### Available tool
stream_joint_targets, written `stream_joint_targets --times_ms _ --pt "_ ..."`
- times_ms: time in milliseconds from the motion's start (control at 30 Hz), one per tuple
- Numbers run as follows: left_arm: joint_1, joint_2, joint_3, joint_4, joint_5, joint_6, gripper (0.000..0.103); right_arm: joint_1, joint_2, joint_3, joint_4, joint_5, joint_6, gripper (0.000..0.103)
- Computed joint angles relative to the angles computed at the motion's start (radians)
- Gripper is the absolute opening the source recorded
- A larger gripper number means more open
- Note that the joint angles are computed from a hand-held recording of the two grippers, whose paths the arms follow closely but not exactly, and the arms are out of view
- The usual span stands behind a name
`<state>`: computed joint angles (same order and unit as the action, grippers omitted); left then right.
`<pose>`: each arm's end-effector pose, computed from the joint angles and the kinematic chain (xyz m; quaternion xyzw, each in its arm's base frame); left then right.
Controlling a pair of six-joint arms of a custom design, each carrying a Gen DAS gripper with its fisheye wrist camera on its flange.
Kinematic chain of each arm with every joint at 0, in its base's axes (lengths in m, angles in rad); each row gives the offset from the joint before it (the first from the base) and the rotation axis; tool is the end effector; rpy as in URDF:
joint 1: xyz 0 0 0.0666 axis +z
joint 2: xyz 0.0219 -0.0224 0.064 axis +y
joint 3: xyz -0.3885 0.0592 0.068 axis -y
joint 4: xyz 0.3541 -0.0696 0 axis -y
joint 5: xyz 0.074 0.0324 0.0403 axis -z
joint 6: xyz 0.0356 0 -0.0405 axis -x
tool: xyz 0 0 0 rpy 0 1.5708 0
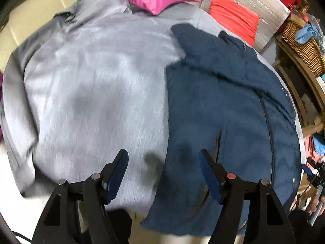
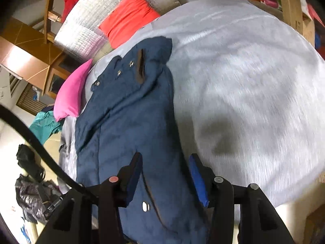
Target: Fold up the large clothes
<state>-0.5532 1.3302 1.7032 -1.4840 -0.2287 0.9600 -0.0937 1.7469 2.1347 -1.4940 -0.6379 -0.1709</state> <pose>0.3215 -0.1895 0.5557 -0.2209 0.9421 -0.0746 0.2409 0.5301 -0.0289 0.5433 0.0503 0.9255 0.3134 0.2067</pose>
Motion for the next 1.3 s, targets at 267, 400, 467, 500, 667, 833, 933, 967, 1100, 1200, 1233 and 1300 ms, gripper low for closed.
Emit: stream_joint_targets --times_ms 267,400,467,500,667,833,933,967,1100,1200,1233,1300 --pt "-0.090 -0.083 -0.136 0.051 0.068 0.001 0.072 -0.034 -0.151 -0.222 -0.027 0.006 0.125 0.067" --pt "-0.088 -0.079 -0.152 0.066 0.087 -0.016 0.070 -0.052 -0.175 -0.269 -0.040 0.009 0.131 0.067" --pt "-0.100 -0.082 -0.162 0.085 0.093 -0.008 0.069 -0.042 -0.174 -0.277 -0.046 0.059 0.137 0.067" --pt "-0.097 -0.081 -0.163 0.090 0.095 -0.013 0.069 -0.033 -0.177 -0.287 -0.043 0.079 0.136 0.067" --pt "-0.103 -0.052 -0.168 0.072 0.133 0.005 0.062 0.026 -0.166 -0.311 -0.062 0.154 0.151 0.067" --pt "-0.093 -0.060 -0.201 0.088 0.202 0.046 0.063 0.093 -0.197 -0.357 -0.037 0.204 0.206 0.045" --pt "-0.118 -0.071 -0.207 0.102 0.190 0.025 0.060 0.107 -0.227 -0.374 -0.024 0.183 0.271 0.041" --pt "-0.126 -0.064 -0.200 0.103 0.188 0.007 0.058 0.106 -0.232 -0.378 -0.022 0.178 0.282 0.041" --pt "-0.135 -0.050 -0.186 0.107 0.188 -0.021 0.055 0.116 -0.220 -0.380 -0.030 0.214 0.275 0.046" --pt "-0.118 -0.053 -0.202 0.121 0.212 -0.001 0.056 0.142 -0.180 -0.349 -0.067 0.238 0.247 0.057" --pt "-0.117 -0.054 -0.203 0.121 0.212 -0.006 0.056 0.151 -0.183 -0.350 -0.060 0.249 0.255 0.057" --pt "-0.128 -0.048 -0.196 0.119 0.202 -0.018 0.055 0.163 -0.192 -0.352 -0.057 0.256 0.282 0.044"
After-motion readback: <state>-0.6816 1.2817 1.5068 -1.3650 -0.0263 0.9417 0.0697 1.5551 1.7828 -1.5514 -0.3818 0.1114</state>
